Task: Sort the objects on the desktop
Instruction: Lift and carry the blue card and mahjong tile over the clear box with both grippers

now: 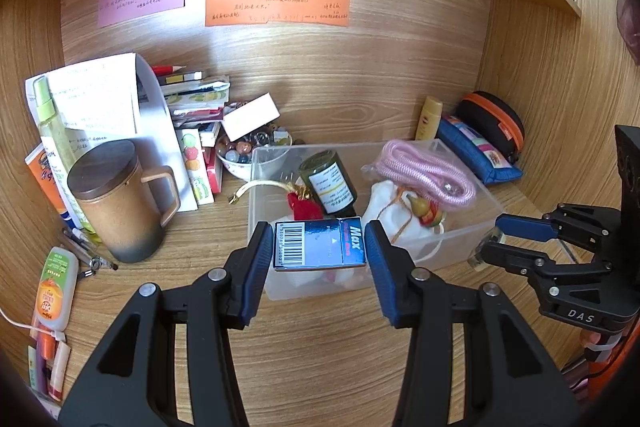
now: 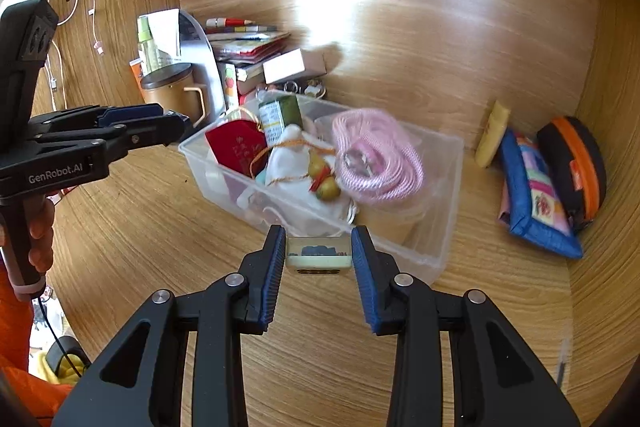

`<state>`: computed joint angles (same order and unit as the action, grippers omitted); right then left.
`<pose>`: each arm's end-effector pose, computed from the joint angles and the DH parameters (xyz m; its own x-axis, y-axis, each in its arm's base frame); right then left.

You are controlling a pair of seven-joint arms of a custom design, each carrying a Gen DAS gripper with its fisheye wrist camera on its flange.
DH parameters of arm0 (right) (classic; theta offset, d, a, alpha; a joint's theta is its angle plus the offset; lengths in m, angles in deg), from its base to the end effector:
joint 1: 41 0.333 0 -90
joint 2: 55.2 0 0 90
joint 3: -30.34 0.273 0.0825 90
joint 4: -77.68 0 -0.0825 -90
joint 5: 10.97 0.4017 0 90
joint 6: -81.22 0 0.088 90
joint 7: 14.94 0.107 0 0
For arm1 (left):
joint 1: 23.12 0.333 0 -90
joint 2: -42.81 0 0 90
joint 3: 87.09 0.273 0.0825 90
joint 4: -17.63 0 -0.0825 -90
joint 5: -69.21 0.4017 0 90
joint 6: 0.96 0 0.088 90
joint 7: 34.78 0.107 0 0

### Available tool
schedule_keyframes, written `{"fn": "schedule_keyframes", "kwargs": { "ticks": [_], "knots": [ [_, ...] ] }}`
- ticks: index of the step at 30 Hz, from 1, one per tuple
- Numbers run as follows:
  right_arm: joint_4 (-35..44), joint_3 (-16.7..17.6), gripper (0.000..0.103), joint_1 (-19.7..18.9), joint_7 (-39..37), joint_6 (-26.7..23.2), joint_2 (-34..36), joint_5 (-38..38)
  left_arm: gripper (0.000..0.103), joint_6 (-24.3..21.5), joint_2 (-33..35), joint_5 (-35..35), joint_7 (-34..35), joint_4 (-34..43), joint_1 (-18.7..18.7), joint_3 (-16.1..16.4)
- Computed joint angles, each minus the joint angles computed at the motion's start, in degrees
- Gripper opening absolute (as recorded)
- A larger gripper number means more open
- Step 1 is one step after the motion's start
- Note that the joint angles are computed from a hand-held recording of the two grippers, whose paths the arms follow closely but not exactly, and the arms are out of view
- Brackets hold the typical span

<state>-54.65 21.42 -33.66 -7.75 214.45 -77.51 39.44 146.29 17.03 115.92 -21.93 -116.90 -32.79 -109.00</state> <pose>0.5043 -0.0042 0.4976 0.7849 -0.6189 0.0298 -0.3776 -0.5158 -0.7690 0.4160 -0.2835 0.5113 0.1709 -0.9830 0.0673 -0.5517 -0.1521 -0.8200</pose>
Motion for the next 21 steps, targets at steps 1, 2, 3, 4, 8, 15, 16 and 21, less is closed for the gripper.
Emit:
{"fn": "schedule_keyframes", "kwargs": {
  "ticks": [1, 2, 3, 4, 8, 15, 16, 21],
  "knots": [
    [0.13, -0.03, 0.031, 0.02, -0.09, 0.08, -0.09, 0.14, 0.047, 0.00, 0.13, 0.18, 0.00, 0.23, 0.10, -0.02],
    [0.26, -0.05, 0.031, 0.02, -0.07, 0.35, -0.12, 0.36, 0.047, -0.03, 0.24, 0.35, -0.08, 0.42, 0.18, -0.07],
    [0.53, -0.07, 0.031, -0.02, 0.07, 0.65, -0.03, 0.47, 0.047, 0.17, 0.33, 0.50, -0.10, 0.54, 0.24, -0.01],
    [0.76, -0.14, 0.031, -0.02, 0.08, 0.76, 0.10, 0.61, 0.047, 0.44, 0.43, 0.68, -0.15, 0.67, 0.32, 0.07],
    [2.20, -0.07, 0.031, -0.17, 0.66, 1.71, 1.30, 0.89, 0.047, 1.23, 1.04, 1.08, 0.08, 1.29, 0.67, 0.37],
    [4.75, 0.63, 0.031, -0.37, 1.93, 2.87, 4.15, 0.60, 0.047, 2.65, 2.59, 1.79, 0.49, 2.43, 1.13, 0.76],
    [4.99, 0.73, 0.031, -0.39, 2.01, 3.15, 4.49, 0.70, 0.047, 2.85, 2.90, 1.78, 0.66, 2.62, 1.17, 0.90],
    [6.95, 1.13, 0.031, -0.74, 2.85, 3.34, 6.77, 0.39, 0.047, 3.22, 4.09, 2.02, 1.09, 3.42, 1.46, 1.39]
  ]
}}
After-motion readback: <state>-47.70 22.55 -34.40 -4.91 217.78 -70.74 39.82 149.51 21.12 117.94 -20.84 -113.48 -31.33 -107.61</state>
